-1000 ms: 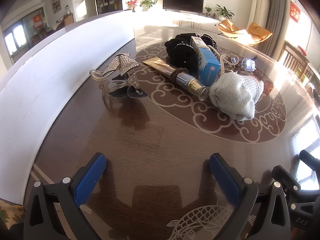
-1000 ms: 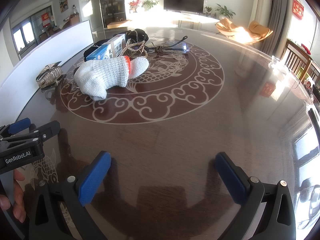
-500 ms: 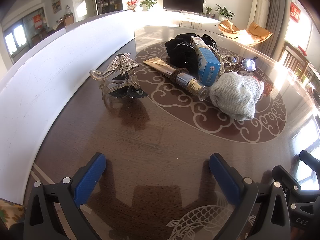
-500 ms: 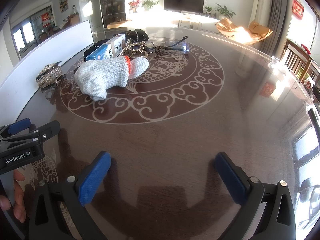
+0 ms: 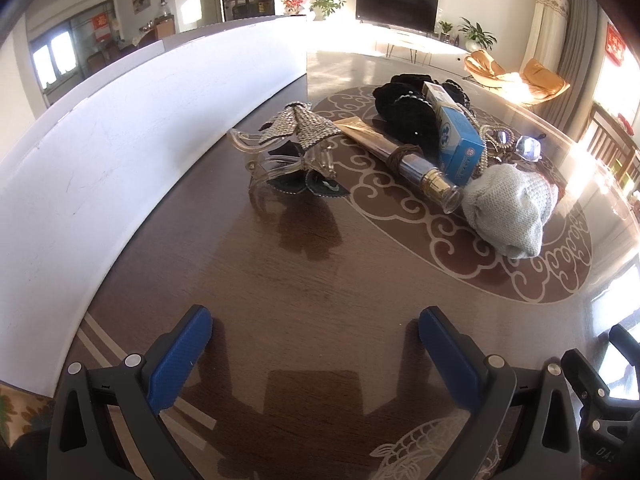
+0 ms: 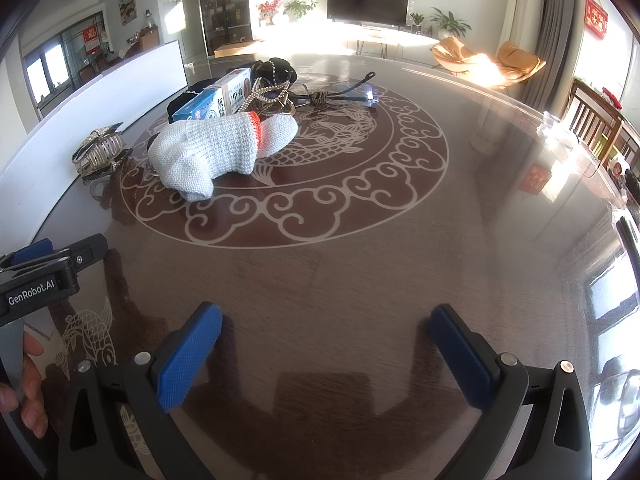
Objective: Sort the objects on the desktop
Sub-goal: 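Move the right tool to the white knit glove and close on it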
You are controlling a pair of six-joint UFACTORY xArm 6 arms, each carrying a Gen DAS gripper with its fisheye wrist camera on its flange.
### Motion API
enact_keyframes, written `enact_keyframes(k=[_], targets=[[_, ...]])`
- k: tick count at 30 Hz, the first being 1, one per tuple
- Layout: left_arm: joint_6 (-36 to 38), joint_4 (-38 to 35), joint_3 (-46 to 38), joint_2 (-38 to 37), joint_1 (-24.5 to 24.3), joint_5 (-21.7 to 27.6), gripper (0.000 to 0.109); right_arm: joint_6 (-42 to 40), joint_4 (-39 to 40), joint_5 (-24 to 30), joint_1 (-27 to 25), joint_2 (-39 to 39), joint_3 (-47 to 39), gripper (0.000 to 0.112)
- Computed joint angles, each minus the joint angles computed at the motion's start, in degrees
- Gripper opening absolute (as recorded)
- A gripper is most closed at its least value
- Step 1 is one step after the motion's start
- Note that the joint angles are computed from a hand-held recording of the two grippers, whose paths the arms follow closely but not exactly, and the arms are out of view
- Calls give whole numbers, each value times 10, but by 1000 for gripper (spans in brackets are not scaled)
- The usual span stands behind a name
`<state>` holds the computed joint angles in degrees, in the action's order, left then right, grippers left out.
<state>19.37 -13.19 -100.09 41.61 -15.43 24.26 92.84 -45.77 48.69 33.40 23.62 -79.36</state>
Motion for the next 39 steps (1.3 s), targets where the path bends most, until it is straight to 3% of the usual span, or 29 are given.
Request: enact_keyframes(k=[8, 12, 16, 21, 23, 29, 32, 34, 39], targets=[[-44, 30, -22, 15, 3, 5, 103, -60, 29, -23, -25, 8, -18, 103], [-51, 34, -24, 18, 2, 2, 103, -43, -12, -76, -50, 20, -55, 103], [-53, 35, -28, 20, 2, 3, 103, -101, 24, -88, -73, 93, -172, 103], [-52, 35, -28, 20, 2, 3, 103, -241, 153, -20, -85, 234, -376, 103], [-52, 35, -28, 21, 2, 3, 103, -272, 168, -7, -83, 262, -410, 103], [-62, 43, -25, 18, 1, 1, 103, -262, 140, -49, -75, 225, -332, 99], [-63, 43, -24, 17, 1, 0, 103, -287, 138, -52, -70, 205, -303, 90], [-62, 43, -23, 16, 1, 0, 103, -301, 142, -50, -67, 194, -286, 89], [-62, 43, -22, 16, 1, -1, 103, -284, 107, -69, -67, 162, -234, 79]])
